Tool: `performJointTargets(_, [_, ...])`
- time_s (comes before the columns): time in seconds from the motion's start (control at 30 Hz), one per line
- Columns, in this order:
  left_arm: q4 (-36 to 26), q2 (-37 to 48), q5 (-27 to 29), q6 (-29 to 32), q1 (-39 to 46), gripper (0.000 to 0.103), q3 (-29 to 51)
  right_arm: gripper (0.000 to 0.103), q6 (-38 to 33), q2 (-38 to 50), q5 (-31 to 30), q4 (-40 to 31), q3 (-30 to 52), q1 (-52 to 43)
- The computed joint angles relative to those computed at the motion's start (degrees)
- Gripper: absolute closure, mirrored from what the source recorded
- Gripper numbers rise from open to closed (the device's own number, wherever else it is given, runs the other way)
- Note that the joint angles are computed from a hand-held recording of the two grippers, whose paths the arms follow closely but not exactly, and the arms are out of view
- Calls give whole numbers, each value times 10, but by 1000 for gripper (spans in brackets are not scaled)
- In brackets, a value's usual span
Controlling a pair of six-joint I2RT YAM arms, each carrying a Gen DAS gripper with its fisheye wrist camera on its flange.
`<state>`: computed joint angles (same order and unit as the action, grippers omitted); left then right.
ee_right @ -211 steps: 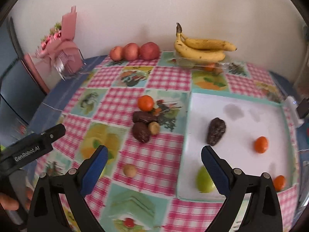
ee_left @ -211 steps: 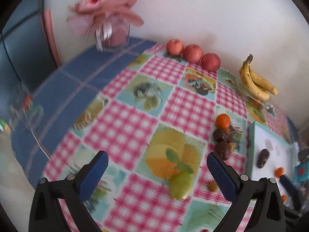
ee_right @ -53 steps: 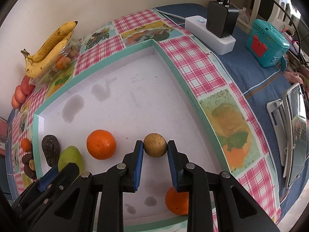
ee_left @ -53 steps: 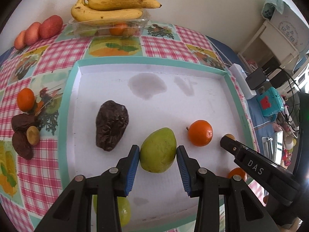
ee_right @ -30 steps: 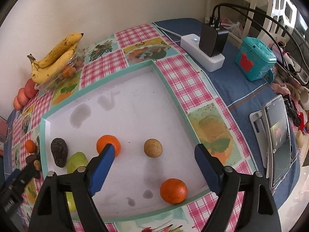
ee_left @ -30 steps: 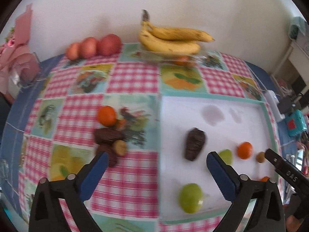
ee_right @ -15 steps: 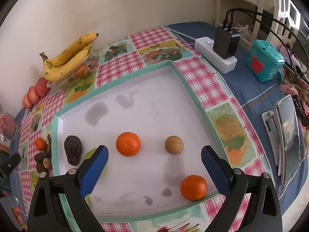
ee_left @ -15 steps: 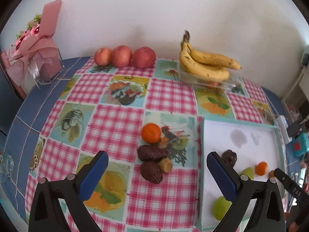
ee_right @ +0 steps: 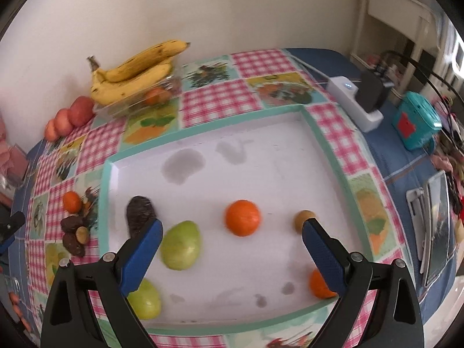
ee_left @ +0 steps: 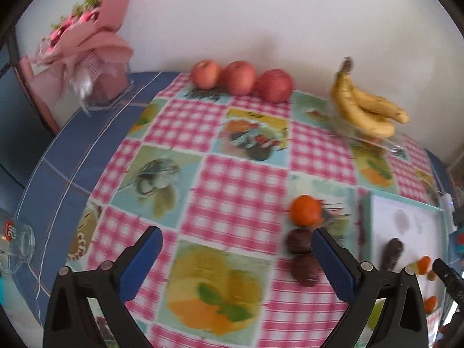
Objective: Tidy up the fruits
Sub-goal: 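Move both open tools back toward the dates and brown fruits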
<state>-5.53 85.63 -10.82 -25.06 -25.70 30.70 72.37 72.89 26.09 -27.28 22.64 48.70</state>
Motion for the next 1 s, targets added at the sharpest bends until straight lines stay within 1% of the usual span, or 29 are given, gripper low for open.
performJointTargets(0.07, [9, 3, 37, 8, 41, 0, -8, 6, -11, 35, -10, 11, 25, -1])
performJointTargets(0.13, [9, -2, 60, 7, 77, 0, -14, 6, -18, 68, -20, 18, 53, -2])
performJointTargets(0.23, [1, -17, 66, 14, 115, 0, -14, 6, -30, 95, -24, 30, 85, 1])
performJointTargets(0.37, [6, -39, 74, 35, 157, 0, -19, 6, -69, 153, -15, 32, 159, 12])
performJointTargets(0.47, [5, -36, 85, 47, 186, 0, -17, 6, -95, 191, -11, 43, 205, 19])
performJointTargets(0.63, [16, 5, 102, 62, 208, 0, -6, 6, -117, 262, -20, 64, 270, 29])
performJointTargets(0.83, [26, 54, 114, 52, 208, 0, 9, 7, -146, 335, -30, 87, 322, 42])
performJointTargets(0.87, [26, 58, 113, 51, 206, 0, 10, 9, -151, 344, -35, 89, 327, 43])
performJointTargets(0.9, [27, 61, 112, 49, 204, 0, 11, 15, -156, 354, -40, 92, 334, 44])
performJointTargets(0.97, [29, 67, 115, 47, 199, 0, 13, 24, -167, 371, -50, 102, 343, 46])
performJointTargets(1.0, [29, 69, 116, 46, 198, 0, 14, 25, -170, 378, -55, 105, 346, 46])
